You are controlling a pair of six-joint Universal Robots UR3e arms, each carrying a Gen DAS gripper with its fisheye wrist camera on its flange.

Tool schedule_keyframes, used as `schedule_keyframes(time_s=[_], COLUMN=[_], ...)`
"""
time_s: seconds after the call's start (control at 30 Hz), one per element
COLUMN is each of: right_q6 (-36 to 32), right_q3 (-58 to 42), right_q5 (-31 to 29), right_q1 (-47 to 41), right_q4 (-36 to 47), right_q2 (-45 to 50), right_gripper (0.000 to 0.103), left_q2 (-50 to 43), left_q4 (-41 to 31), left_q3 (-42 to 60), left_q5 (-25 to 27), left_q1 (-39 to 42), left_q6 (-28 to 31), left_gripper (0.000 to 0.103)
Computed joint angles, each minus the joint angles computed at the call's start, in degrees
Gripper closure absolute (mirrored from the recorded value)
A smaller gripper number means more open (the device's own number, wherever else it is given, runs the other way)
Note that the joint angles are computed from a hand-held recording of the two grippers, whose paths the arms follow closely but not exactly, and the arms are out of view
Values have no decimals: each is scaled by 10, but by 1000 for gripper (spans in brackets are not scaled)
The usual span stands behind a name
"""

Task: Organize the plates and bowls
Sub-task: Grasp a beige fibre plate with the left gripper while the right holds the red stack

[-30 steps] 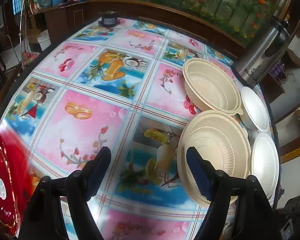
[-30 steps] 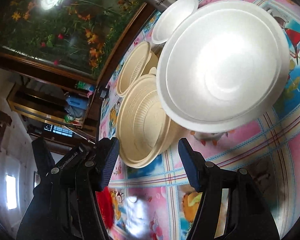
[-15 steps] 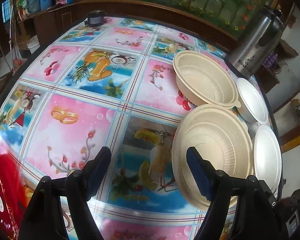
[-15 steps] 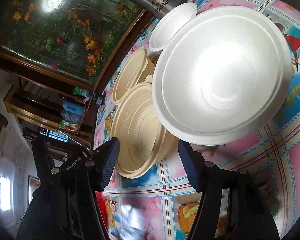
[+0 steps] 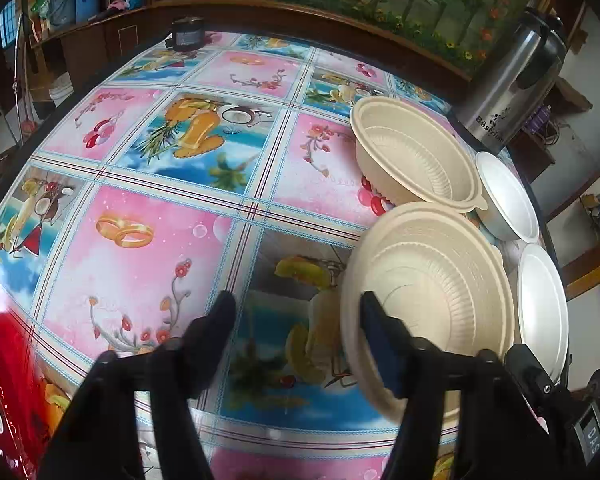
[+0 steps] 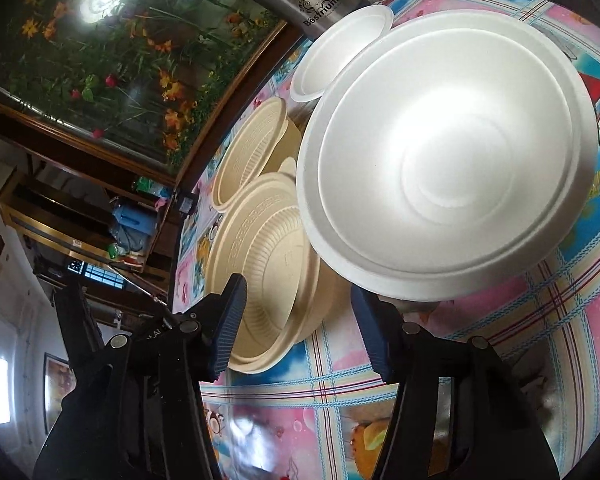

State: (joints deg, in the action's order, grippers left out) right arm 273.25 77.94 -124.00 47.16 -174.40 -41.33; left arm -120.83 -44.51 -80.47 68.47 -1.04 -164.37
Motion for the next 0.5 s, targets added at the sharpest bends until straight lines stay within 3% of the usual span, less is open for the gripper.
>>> schedule_keyframes(time_s=[0.1, 0.23, 0.33, 0.5], right_q6=[-6, -16, -27, -55], right_q3=[-14, -23, -37, -71], right_q5=[-1, 27, 22, 14], right_q1=[0, -11, -10, -6], right_q4=[19, 22, 33, 66], right_q2=[3, 11, 15, 23], right_gripper=[55, 80, 88, 90], left_q2=[-4, -2, -3, -6], left_q4=[-6, -4, -11, -27], left_q3=[4, -1, 1, 8], left_q5=[0, -6, -19, -27], left_q1=[-1, 0, 3, 2], left_q6=[3, 5, 13, 24], left_gripper=[55, 64, 72, 91])
